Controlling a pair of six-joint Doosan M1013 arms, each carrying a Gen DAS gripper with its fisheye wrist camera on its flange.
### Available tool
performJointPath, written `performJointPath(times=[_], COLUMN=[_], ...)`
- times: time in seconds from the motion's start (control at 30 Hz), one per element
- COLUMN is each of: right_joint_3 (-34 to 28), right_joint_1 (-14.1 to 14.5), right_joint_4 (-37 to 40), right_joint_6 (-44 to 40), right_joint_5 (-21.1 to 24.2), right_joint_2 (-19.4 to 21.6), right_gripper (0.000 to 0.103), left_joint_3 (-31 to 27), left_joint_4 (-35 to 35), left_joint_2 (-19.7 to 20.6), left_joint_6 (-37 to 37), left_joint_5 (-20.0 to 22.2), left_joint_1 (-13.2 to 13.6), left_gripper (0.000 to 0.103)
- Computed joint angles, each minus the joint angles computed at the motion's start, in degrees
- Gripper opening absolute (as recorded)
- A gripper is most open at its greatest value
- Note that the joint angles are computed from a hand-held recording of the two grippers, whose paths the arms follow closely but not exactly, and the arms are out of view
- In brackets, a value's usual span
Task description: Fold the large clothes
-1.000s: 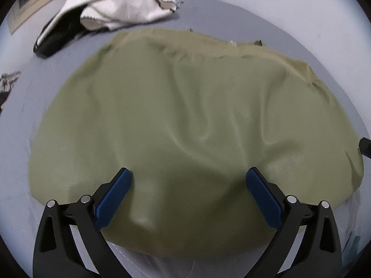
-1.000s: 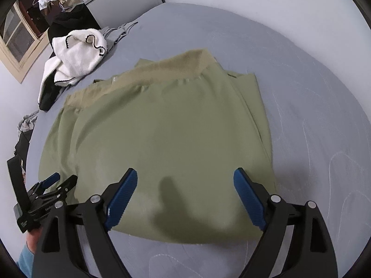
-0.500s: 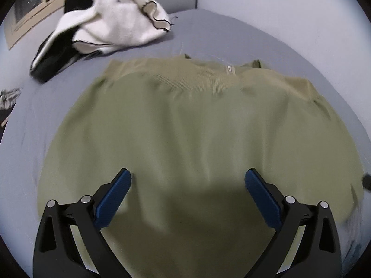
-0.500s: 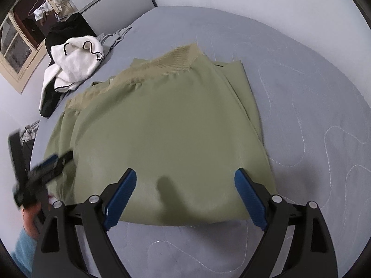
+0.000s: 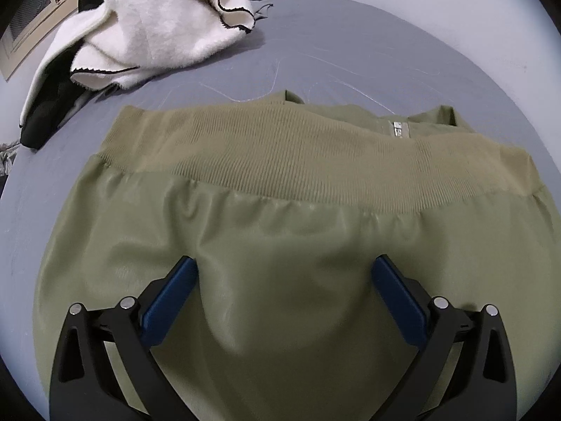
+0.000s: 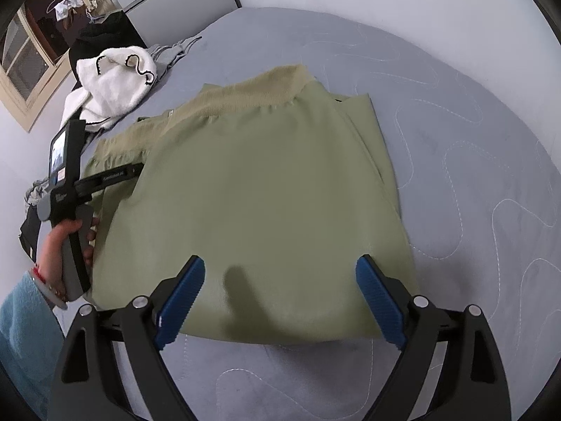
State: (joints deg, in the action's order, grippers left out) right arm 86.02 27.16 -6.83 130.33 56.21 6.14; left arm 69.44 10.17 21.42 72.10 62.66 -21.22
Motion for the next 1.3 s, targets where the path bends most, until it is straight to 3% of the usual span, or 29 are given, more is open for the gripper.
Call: performJointPath(times=[0.13,0.37,0.67,0.8,0.97,1.17,1.3], right_joint_3=[0.4,2.1,5.8,9.6,14.7,18.4,17.9], right_joint_1=[0.6,1.2,-0.1,-2.5,-5.7,-7.1,-6.7], right_joint_4=[-1.4,-2.6,3.1,9.1,18.0,20.9,17.0], right_joint_6=[2.6,6.0,8.6,11.3,12.6,18.4,22.3], right_joint_5=[-0.5,0.1,-2.2,-8.0,-19.6,-30.8,-31.4], right_joint_2=[-0.6,-2.2,-4.5,-6.0,-7.0,-7.4,-6.9], right_gripper=[0.088,0.088,0.088,0.088,0.088,0.088,0.088], left_joint_3=[1.6,10.2,15.8,16.4,16.1,15.9,16.0], left_joint_4=[-0.4,-2.4,-3.5,-3.9,-4.0,-4.8,-4.4], left_joint_2=[-1.4,-8.8,-14.0,-14.1,-13.6,-13.4,-13.5], left_joint_6=[0.6,-0.3,-0.1,-0.4,0.4,1.3,0.9], left_joint_5=[-1.5,-3.3,-1.1,-1.2,-0.6,-0.5,-0.7], left_joint_1=[0.1,0.1,0.1,0.3,0.3,0.5,0.3], left_gripper=[0.097,0.097,0.097,0.098,0.098,0.098,0.098])
